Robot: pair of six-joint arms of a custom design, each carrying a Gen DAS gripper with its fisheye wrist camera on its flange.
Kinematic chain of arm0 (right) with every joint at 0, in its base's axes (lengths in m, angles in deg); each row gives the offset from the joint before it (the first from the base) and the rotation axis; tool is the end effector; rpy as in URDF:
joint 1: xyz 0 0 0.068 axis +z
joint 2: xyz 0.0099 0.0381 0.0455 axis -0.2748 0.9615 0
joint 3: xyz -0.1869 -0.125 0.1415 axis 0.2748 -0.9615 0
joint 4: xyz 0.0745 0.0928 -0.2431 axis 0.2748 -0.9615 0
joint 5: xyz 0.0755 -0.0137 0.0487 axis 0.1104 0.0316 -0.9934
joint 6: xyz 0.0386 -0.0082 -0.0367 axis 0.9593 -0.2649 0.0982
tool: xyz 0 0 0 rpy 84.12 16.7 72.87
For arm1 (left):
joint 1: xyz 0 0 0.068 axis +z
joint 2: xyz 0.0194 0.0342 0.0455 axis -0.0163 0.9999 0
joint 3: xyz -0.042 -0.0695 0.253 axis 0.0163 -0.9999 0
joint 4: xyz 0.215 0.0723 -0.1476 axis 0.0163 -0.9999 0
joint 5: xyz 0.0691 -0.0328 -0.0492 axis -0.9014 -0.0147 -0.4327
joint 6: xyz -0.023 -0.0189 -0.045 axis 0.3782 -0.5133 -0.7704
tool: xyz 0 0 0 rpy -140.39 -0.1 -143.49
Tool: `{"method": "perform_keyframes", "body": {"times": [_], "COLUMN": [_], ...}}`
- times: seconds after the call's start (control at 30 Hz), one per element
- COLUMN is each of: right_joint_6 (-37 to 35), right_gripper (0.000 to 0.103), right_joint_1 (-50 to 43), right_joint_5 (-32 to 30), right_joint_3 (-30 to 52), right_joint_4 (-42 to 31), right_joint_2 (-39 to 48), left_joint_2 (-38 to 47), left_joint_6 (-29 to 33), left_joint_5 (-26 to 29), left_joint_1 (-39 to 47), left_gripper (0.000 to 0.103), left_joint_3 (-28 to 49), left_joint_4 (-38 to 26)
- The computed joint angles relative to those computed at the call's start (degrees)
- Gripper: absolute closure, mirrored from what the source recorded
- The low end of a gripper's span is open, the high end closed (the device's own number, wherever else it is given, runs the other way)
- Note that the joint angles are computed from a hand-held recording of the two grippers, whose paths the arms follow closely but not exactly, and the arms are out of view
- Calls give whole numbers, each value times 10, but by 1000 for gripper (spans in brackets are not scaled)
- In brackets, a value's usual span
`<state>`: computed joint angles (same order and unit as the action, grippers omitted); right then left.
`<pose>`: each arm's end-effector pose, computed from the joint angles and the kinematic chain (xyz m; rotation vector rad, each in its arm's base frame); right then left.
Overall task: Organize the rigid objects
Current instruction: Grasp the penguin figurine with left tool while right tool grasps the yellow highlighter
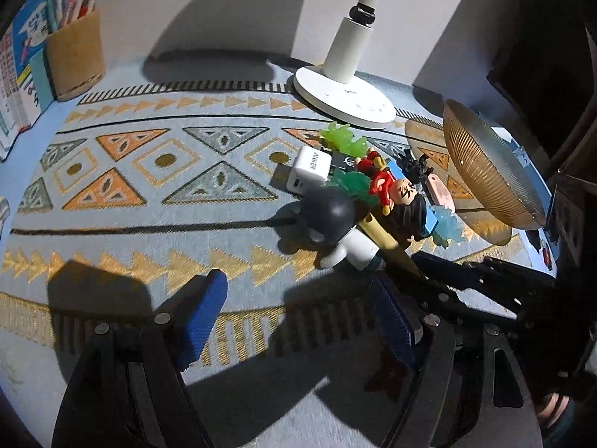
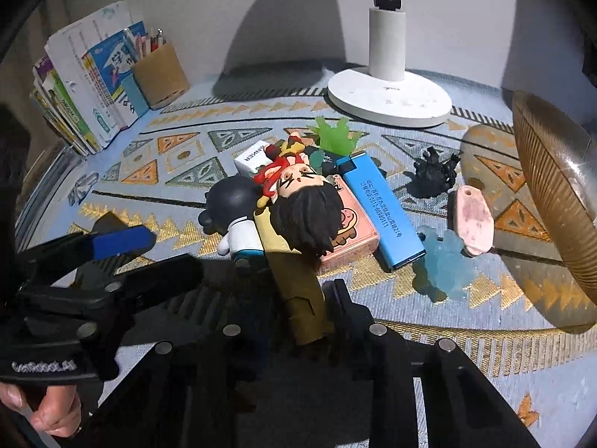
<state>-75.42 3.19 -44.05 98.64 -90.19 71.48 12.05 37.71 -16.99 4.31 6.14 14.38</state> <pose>0.3221 0.1200 0.0989 -0.6341 2.4827 0.3767 0.2909 0.0178 0.1110 -0.1331 2.5276 -0.3169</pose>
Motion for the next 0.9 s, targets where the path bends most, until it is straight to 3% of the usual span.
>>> {"method": "perform_keyframes", "body": {"times": [0.13,0.33,0.37,0.4,0.47,0.67,0.8,0.9], "right_joint_6": [-18,-40,-43,-43,-43,-34,-31,-26], "right_gripper": [83,83,83,86,87,91,91,91], "right_joint_1": [-22,-75,-84,-91,-104,-122,-140,-153], "right_joint_5": [1,-31,-41,-50,-68,-134,-204,-246], "right_joint_3": [-42,-73,-75,-75,-71,-63,-76,-100], "right_joint_4": [11,-6,-7,-8,-14,-51,-93,-115], "right_joint_2": [-40,-75,-74,-72,-68,-66,-81,-104], "left_joint_2": [28,78,90,94,98,51,-25,-84], "left_joint_6": [-14,-36,-38,-35,-23,14,56,75], "left_joint_5": [-10,-61,-78,-99,-136,-65,-3,6], "left_joint_1": [-25,-75,-83,-92,-104,-61,-26,-5], "left_gripper": [26,27,30,40,47,48,48,48], "left_joint_3": [21,70,80,81,83,30,-47,-106], "left_joint_4": [5,10,10,19,25,29,21,20]}}
